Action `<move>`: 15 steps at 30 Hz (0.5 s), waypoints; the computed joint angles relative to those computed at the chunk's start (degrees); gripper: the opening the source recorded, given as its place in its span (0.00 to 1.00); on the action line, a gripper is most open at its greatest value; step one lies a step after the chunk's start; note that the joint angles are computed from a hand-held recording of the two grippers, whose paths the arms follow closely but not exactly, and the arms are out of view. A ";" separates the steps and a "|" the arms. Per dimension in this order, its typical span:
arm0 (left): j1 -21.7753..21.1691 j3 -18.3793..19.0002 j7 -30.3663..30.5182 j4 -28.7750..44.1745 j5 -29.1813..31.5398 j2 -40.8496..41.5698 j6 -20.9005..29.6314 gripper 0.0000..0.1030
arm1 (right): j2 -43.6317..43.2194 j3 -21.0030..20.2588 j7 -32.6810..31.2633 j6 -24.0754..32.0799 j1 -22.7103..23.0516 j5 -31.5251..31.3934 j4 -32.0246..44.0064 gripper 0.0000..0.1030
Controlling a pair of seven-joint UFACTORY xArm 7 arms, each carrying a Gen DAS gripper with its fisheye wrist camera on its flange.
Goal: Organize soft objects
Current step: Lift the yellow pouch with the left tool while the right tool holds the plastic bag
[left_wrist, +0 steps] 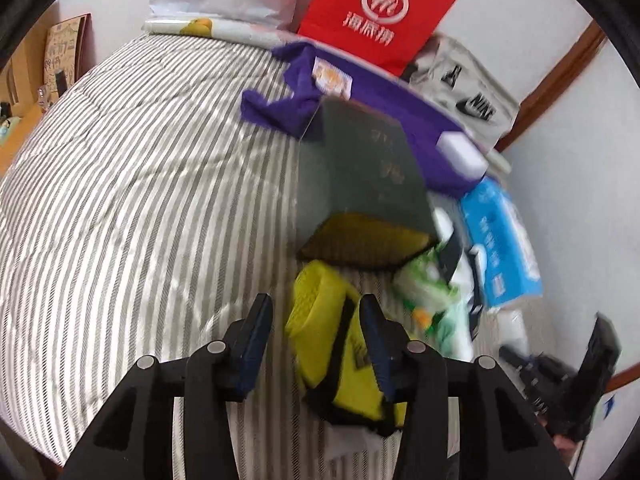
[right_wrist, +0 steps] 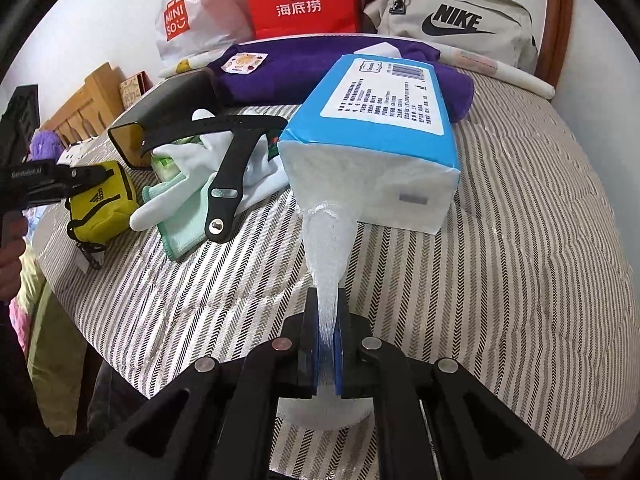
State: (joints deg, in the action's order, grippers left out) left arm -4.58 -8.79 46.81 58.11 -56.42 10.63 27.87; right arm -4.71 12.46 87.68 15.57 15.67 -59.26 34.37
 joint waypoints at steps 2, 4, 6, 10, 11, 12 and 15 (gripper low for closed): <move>1.70 -0.42 4.76 0.96 -5.60 -0.37 3.86 0.11 | 0.15 -0.01 -0.41 0.17 0.08 0.15 0.20 0.07; 1.26 0.06 5.41 1.21 -5.74 -1.13 4.74 0.11 | 0.23 -0.12 -0.52 0.06 0.07 0.15 0.27 0.07; 0.24 0.30 6.36 0.58 -4.80 -2.15 3.35 0.11 | 0.31 -0.11 -0.12 0.03 0.07 -0.27 0.36 0.07; 0.05 1.19 6.67 -0.86 -6.22 -3.81 4.23 0.11 | 0.10 -0.04 1.10 0.04 0.18 -1.25 0.16 0.07; 0.24 1.49 6.84 -0.58 -7.72 -3.86 5.28 0.11 | 0.06 -0.02 1.20 0.04 0.23 -1.13 0.11 0.07; 0.80 1.90 7.71 -0.35 -10.15 -4.14 7.08 0.11 | -0.04 -0.04 1.03 -0.03 0.27 -0.88 0.00 0.07; 1.51 3.12 8.25 0.27 -13.44 -4.95 10.71 0.11 | -0.17 0.23 0.87 0.36 0.45 -0.47 -0.01 0.07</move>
State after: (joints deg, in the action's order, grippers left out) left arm -3.07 -5.67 55.07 58.38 -69.86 5.68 38.58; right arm -4.89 12.68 88.56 15.94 16.12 -59.74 34.36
